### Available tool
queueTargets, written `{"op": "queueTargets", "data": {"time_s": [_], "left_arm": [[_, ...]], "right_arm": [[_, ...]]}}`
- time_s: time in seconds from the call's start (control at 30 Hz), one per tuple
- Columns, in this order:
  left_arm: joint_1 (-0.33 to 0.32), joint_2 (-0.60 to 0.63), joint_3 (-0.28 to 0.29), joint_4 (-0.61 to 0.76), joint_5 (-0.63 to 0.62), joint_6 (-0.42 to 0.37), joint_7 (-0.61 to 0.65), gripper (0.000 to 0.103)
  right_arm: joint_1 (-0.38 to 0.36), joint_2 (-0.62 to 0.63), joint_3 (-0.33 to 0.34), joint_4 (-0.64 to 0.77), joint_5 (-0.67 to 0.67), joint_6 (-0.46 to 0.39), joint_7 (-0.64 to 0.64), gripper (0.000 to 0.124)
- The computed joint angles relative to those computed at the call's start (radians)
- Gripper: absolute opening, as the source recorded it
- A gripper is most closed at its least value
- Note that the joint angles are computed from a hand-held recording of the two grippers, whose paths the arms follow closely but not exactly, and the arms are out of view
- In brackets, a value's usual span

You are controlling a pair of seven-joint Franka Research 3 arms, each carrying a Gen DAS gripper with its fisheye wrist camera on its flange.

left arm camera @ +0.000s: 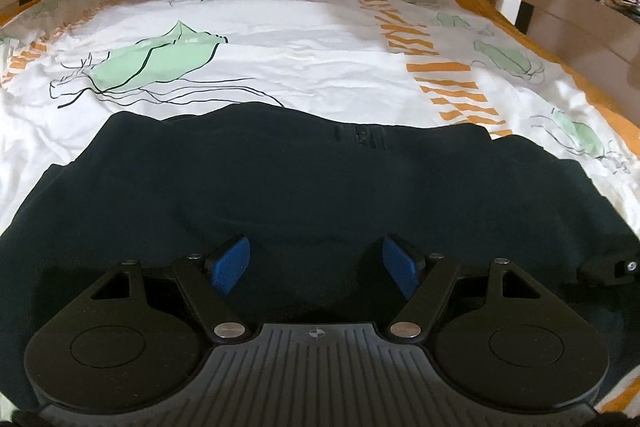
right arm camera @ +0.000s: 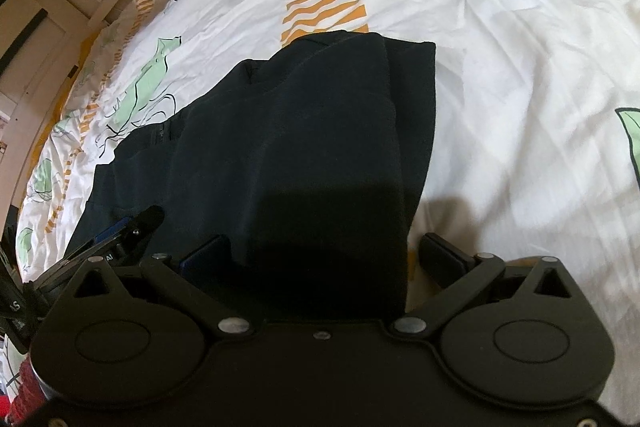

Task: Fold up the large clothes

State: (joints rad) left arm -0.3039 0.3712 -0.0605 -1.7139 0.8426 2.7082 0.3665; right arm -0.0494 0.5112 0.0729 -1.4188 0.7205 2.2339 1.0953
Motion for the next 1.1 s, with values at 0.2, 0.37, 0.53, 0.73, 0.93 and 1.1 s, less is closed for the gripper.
{"op": "queueTargets", "data": {"time_s": [0.2,0.37,0.53,0.73,0.93,1.1], "left_arm": [[0.009,-0.083,-0.014,-0.102,-0.017,0.051,-0.033,0.058],[-0.008,-0.125,-0.004,-0.163,0.104,0.097,-0.17,0.05],[-0.013,-0.144,-0.004,-0.184,0.244,0.129,-0.311,0.029],[0.021,-0.122,-0.034,-0.193,0.19,0.143,-0.278,0.027],[0.005,-0.117,-0.016,-0.191,0.199,0.154,-0.291,0.027],[0.006,-0.121,-0.021,-0.195,0.213,0.146,-0.305,0.027]], "right_arm": [[-0.003,0.002,0.001,0.001,0.005,-0.002,-0.001,0.103],[-0.003,0.004,0.002,0.004,0.005,-0.003,0.0,0.103],[-0.006,0.006,0.004,0.005,0.012,-0.002,-0.004,0.103],[-0.014,0.008,0.006,0.008,0.026,-0.007,-0.006,0.103],[-0.021,0.01,0.007,0.011,0.041,-0.015,-0.003,0.103],[-0.026,-0.007,0.007,-0.01,0.059,0.0,-0.006,0.076]]}}
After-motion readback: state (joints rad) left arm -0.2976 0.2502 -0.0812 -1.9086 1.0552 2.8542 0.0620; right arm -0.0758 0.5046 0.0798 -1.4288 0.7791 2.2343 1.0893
